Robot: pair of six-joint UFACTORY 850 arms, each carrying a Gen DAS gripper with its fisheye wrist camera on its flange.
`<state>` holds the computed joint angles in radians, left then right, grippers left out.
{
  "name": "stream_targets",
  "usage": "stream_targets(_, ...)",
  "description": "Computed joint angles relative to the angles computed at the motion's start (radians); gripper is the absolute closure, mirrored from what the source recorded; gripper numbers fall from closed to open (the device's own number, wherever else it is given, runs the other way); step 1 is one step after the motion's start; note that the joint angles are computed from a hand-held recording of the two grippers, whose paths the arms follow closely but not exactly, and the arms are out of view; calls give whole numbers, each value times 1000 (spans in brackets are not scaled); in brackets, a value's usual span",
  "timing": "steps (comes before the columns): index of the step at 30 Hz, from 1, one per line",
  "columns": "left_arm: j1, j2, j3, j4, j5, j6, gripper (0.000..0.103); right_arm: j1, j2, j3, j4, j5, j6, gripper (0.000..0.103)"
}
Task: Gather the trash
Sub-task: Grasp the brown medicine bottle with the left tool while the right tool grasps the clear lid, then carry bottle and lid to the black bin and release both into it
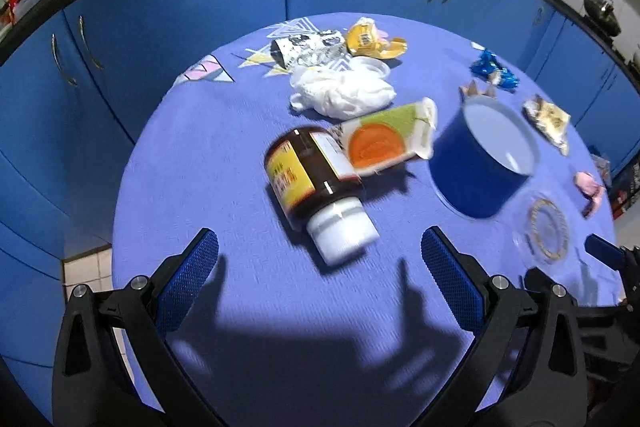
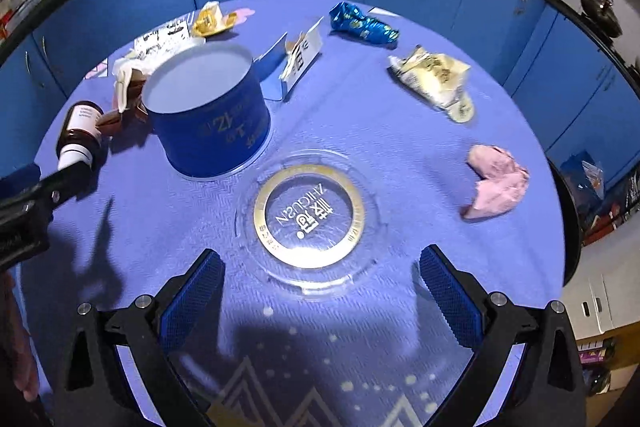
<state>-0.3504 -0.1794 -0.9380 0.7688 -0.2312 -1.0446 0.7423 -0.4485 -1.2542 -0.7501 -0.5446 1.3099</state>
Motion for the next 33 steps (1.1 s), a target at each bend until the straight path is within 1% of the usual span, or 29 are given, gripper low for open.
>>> stream_targets(2,3,-20,-18,79,-13,-79,3,-6,-10,-6,3,21,-3,6)
stream_targets(4,7,-38,-36,120,-27,-118,3,-10,-20,-17,-1,27,-8,6)
stream_targets(5,9,-43,-40,113,-27,-110,3,-11,-26,-24,-6,27,-10,6)
stream_targets(6,15,-47,-44,75,-19,-71,4,-15,-33,-32,0,35,-25,6)
stream_targets(8,16,-52,-45,63,-14,-57,9,-25,-38,-38,33,58,-53,6)
stream_targets(9,14,-53,-44,65,-19,-55,18,-31,-39,-38,56,77,-66,6)
stream_targets(10,13,-55,-45,48,-27,-38,31,-34,-39,-35,55,88,-58,6)
stream_targets(11,14,-59,-48,9,-24,-2,38,-33,-41,-36,50,86,-54,7)
stream_targets(12,15,-62,-47,-13,-18,18,49,-31,-41,-36,44,89,-52,7)
stream_targets(13,13,-60,-47,8,-25,1,54,-30,-38,-33,35,93,-44,7)
stream_targets(14,14,-61,-47,-13,-19,25,58,-28,-36,-30,26,96,-39,9)
stream_targets(15,16,-59,-46,-56,-10,67,58,-26,-32,-25,13,101,-31,11)
stream_targets(16,18,-57,-45,-90,-4,97,58,-23,-28,-21,-2,107,-23,17)
stream_targets(17,19,-52,-42,-99,1,100,58,-22,-31,-25,5,105,-36,17)
stream_targets(19,16,-43,-34,-67,6,65,58,-23,-29,-20,7,116,-43,18)
stream_targets(23,4,-8,-15,115,1,-130,58,-26,-13,1,-3,139,-23,18)
stream_targets(26,-7,15,-14,254,-5,-270,58,-20,13,18,-110,124,79,18)
stream_targets(29,-28,19,-38,306,4,-301,58,-16,38,28,-217,94,174,18)
stream_targets(33,-78,-5,-105,415,19,-386,58,-23,75,46,-350,4,294,18)
